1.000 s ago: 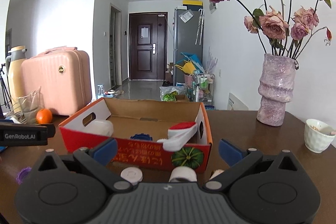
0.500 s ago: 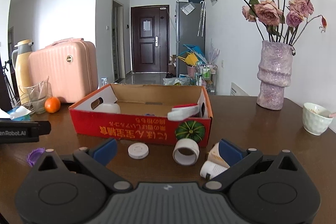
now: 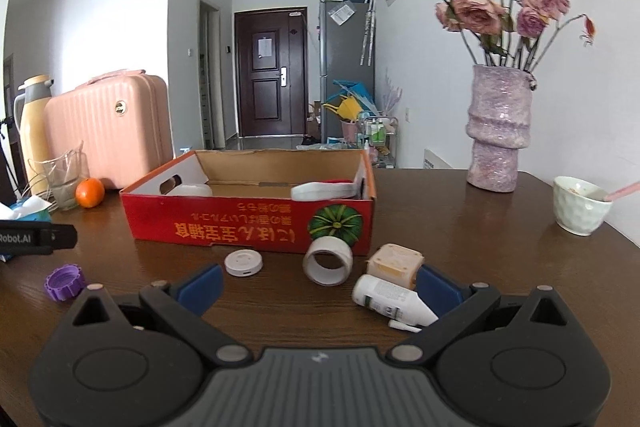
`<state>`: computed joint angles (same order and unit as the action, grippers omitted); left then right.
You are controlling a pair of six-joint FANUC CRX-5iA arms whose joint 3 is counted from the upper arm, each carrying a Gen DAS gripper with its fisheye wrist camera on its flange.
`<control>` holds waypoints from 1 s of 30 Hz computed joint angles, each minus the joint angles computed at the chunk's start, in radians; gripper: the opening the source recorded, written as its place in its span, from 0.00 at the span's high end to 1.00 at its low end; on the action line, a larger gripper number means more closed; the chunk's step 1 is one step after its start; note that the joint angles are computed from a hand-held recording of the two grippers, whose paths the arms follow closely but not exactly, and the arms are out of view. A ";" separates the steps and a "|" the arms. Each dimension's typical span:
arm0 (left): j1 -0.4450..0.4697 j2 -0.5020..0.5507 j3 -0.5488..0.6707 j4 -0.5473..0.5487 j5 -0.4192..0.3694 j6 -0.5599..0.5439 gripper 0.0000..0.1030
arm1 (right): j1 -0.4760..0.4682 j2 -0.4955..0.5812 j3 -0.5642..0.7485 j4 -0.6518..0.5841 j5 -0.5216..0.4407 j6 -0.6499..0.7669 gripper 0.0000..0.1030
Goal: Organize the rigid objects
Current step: 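Grasp the purple gear cap with the left gripper while the right gripper grasps the white spray bottle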
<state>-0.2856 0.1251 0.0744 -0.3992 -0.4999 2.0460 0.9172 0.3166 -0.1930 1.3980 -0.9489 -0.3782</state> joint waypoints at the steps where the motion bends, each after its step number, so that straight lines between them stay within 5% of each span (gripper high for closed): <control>1: 0.003 0.000 0.000 0.006 0.000 -0.002 0.00 | 0.001 -0.005 -0.007 -0.004 -0.011 -0.002 0.00; 13: 0.009 0.011 0.012 0.015 -0.021 0.010 0.00 | -0.020 0.024 0.045 -0.226 -0.077 0.059 0.00; 30: 0.055 0.028 0.015 0.093 -0.033 -0.054 0.00 | -0.065 0.290 0.439 -0.431 -0.290 0.053 0.00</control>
